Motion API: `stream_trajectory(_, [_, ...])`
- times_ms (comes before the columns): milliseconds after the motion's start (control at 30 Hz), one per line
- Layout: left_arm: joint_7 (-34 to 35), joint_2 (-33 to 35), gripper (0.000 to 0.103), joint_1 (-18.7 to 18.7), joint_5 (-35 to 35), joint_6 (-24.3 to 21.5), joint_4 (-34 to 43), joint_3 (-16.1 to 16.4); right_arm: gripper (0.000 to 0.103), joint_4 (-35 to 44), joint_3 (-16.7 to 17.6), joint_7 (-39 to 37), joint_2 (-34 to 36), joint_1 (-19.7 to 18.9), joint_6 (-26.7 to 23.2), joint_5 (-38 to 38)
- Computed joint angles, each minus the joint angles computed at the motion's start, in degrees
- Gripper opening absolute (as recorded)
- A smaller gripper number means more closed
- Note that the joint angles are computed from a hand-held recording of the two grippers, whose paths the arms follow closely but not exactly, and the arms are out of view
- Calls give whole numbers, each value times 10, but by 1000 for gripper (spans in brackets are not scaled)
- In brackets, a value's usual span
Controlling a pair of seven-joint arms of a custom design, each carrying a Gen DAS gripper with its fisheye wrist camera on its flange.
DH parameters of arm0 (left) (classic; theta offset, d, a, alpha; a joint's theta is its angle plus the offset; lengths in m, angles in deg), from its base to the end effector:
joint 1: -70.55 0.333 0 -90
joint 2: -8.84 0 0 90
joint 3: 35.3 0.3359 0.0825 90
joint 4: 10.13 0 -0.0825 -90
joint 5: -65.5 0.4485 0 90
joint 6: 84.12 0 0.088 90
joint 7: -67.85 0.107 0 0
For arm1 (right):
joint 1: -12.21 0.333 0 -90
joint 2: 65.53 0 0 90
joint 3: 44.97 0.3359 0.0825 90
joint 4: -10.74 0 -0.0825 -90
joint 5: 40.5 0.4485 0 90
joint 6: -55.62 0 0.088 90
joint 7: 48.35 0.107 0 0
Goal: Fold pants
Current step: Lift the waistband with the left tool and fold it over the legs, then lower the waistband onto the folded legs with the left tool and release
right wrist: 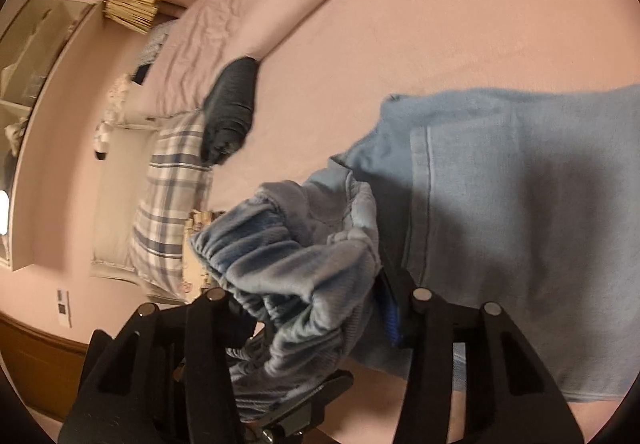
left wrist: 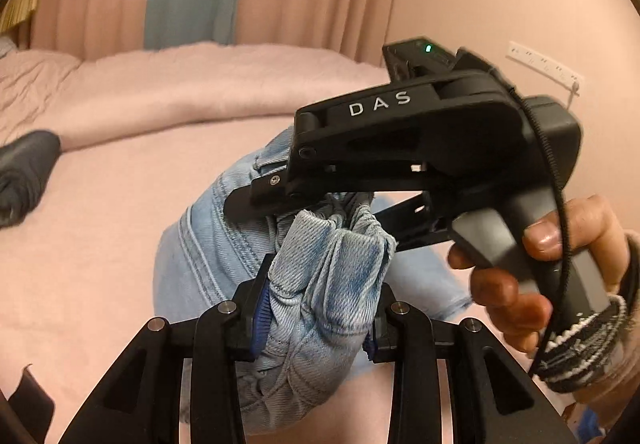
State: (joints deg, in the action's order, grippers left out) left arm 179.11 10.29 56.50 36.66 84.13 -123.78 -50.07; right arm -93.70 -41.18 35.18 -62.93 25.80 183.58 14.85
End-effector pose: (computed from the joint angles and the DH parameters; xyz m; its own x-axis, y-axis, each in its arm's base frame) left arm 0.6000 -0.2930 0.5505 -0.4827 -0.8604 0.1632 -0.5736 0.1698 -0.8013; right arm 0.6368 0.2246 0.5563 0.0486 -0.6341 -0.7717 -0.9691 0.1570 -0.1901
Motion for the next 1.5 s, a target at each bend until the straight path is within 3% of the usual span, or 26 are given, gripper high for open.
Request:
stream_trajectory(67, [22,2,33,-2,-27,-2,9,-4,48,5,1,-7,-1,0,3,20])
stream_trajectory(167, [-7,15,34,-6,10,-4,22,-6,48,0,-6,-28,-11,-7,-7,39])
stream_trajectory(333, [-8,36,35,-3,1,-28,50,-22,48,-24,-22,-55,-18,-26,-33,91])
stream_trajectory(533, [-43,75,37,-11,60,-41,88,-41,48,-57,-41,-73,-34,-51,-54,121])
stream_trajectory(833, [-148,159,39,-44,234,-101,180,-32,49,-92,-59,-77,-35,-79,-74,139])
stream_trajectory(1000, [-178,181,46,-62,321,-119,201,-26,52,-101,-59,-69,-38,-86,-60,102])
stream_trajectory(1100, [-138,181,63,-41,303,-117,194,-53,58,-114,-63,-65,-46,-92,-67,120])
stream_trajectory(1267, [-162,176,65,-59,337,-118,191,-39,75,-127,-66,-55,-73,-91,-35,108])
stream_trajectory(1333, [-159,165,65,-48,310,-111,175,-54,71,-123,-64,-52,-79,-87,-16,87])
stream_trajectory(1367, [-146,159,65,-34,274,-105,167,-70,57,-117,-62,-43,-78,-85,-12,61])
stream_trajectory(1400, [-136,150,65,-24,249,-96,152,-79,53,-109,-60,-34,-74,-83,-12,33])
stream_trajectory(1500, [-63,137,65,16,134,-79,131,-121,48,-101,-61,-46,-67,-78,-5,22])
